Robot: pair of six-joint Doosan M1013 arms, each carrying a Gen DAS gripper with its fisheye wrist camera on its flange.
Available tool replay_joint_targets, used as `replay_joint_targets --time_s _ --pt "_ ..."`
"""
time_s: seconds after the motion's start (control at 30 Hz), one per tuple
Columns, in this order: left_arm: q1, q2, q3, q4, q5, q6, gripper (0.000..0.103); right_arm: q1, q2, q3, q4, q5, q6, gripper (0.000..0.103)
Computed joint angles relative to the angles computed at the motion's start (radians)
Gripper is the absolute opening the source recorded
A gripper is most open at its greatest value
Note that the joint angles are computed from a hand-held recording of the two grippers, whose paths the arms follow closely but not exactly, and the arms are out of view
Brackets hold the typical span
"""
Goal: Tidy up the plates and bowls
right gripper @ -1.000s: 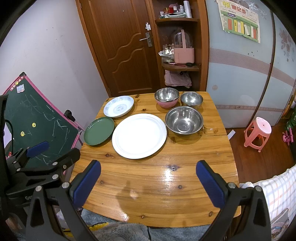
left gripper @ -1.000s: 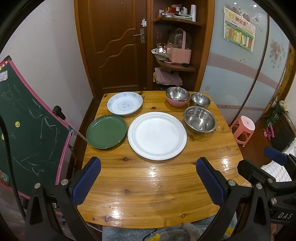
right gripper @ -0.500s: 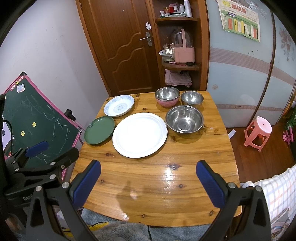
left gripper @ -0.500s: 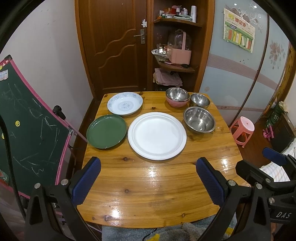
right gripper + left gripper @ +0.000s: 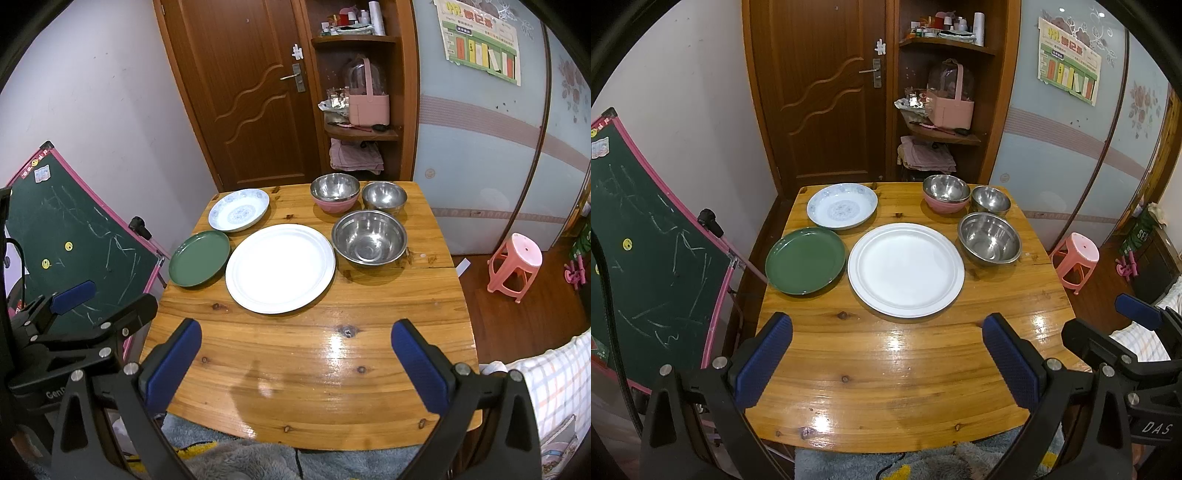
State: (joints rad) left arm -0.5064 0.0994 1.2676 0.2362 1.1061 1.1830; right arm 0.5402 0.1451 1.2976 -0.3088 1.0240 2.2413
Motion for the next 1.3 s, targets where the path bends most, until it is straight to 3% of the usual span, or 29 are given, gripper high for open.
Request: replay_joint_targets --time_s 1.13,1.3 --pt "-0.001 -0.007 0.003 0.014 -0.002 -0.003 0.102 0.005 0.000 0.004 -0.024 -0.018 0.011 0.103" --pt "0.018 -0.003 -0.010 -0.010 -0.014 0.016 0.102 0.000 0.005 -0.017 -0.037 -0.015 -0.006 0.103"
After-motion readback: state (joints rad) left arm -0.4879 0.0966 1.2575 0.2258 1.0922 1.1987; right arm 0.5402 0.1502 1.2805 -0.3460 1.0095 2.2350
